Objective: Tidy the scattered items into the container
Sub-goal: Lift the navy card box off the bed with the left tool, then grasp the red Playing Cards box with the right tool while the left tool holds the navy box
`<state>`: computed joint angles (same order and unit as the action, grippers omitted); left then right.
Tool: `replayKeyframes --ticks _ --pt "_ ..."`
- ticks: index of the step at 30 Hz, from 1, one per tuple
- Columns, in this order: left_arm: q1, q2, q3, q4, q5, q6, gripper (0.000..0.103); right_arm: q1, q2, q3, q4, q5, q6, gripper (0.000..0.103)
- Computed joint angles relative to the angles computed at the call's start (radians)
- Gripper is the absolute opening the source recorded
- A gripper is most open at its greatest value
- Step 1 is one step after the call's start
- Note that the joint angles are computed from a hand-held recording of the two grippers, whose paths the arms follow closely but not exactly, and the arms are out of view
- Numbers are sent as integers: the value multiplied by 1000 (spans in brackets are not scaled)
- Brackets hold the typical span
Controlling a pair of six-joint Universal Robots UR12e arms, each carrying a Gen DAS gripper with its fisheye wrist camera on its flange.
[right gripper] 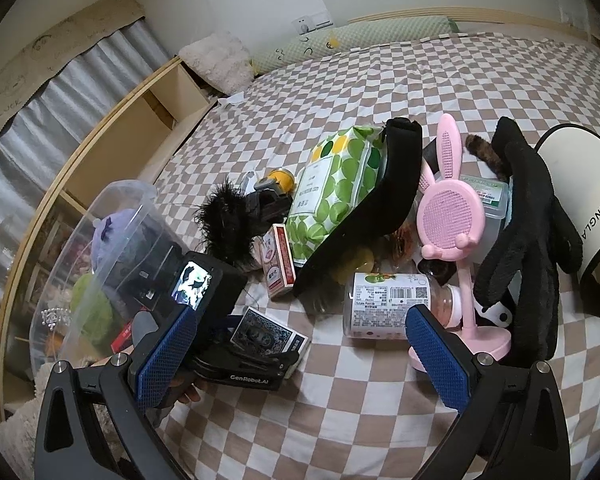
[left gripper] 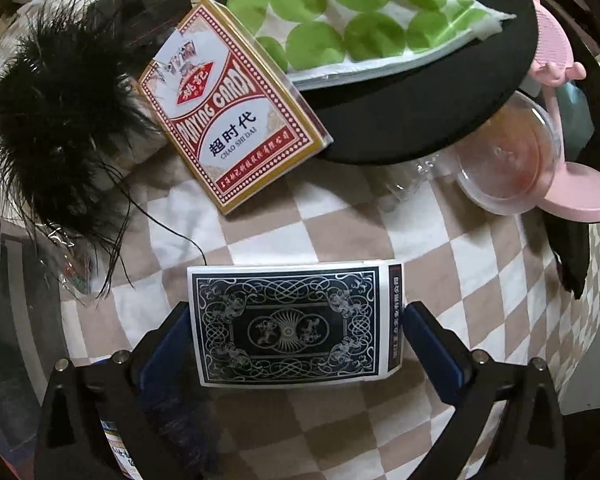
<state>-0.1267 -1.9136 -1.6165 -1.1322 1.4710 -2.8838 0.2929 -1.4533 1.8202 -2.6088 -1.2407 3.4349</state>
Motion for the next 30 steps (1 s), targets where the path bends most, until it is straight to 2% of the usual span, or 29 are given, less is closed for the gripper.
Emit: replayKeyframes --ticks 6,11,14,19,23,30 --pt "6 -14 6 19 3 15 103 4 -2 -2 11 -5 -16 103" --pt "7 -14 -7 71 28 32 97 4 -7 1 14 -12 -22 103" --pt "13 -9 -16 93 6 47 90 3 -9 3 13 -17 -19 103" --pt "12 -6 -25 109 13 72 90 3 -13 5 6 -25 -6 103" --pt "26 -2 -20 75 -7 87 90 4 -16 7 1 -28 0 103" --pt "41 33 -56 39 -14 196 90 15 -10 -1 16 -49 -23 103"
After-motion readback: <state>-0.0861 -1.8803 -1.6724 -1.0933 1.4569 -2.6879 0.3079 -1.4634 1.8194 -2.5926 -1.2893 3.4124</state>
